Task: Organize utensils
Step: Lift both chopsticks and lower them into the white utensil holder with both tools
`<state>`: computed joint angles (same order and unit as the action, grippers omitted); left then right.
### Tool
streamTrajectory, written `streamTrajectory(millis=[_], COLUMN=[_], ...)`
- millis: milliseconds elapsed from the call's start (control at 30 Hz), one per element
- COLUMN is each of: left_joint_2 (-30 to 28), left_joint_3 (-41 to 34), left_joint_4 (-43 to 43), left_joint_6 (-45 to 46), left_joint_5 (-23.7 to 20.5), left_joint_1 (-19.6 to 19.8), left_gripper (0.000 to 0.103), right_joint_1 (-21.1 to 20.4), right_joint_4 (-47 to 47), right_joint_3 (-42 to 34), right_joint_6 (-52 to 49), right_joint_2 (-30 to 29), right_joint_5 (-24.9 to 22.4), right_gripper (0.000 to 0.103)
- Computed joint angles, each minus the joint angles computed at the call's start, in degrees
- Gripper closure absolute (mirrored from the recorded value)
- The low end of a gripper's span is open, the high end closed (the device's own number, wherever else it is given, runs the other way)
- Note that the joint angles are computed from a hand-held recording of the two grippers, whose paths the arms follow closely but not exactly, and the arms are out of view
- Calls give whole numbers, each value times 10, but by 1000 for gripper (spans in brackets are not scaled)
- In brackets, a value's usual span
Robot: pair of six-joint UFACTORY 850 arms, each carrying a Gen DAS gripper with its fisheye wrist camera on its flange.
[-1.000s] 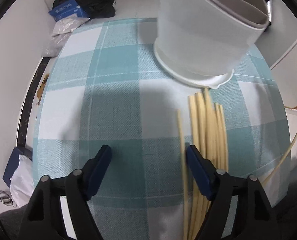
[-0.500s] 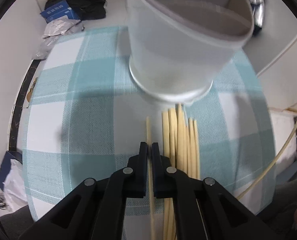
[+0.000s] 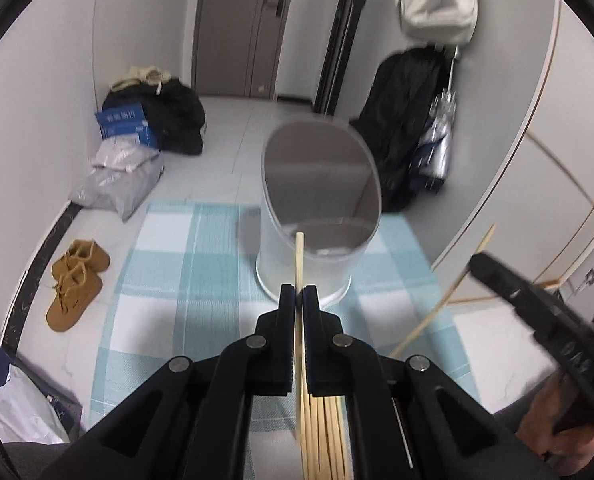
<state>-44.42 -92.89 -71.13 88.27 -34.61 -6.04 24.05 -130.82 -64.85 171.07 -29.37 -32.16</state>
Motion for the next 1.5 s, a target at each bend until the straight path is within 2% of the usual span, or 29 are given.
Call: streamTrajectory(millis=[67,233,533,933,1200,1333,1500], left_joint_2=[2,-11,2,-1,-32,-70,-129], left_joint_3=[0,-17,-13,-74,-181,-267,-377], left_joint_4=[-9,2,21,85,100,113,147], left_joint_6=[6,6,11,-60,-117,-160,-221], left_joint_5=[-13,-6,-28,-83,-128,-142,-161], left_joint_1=[3,-4,1,-6,-13,-20,-28], left_gripper=[103,103,103,103,103,103,103], right_joint_1=[6,15,25,11,-13,-34,-63], right_joint_4=[22,56,69,60,117,125,143], right_joint_3=[-8,-28,-35,-57,-99,-129,-188], right_joint_6=[-31,-80,-107,-123,-212,-239,-292], right_joint_2=[-5,-19,-17,-2,26,28,1], right_joint_5=[-6,-11,-36,3,31,41,65], right_gripper=[99,99,99,99,99,99,99])
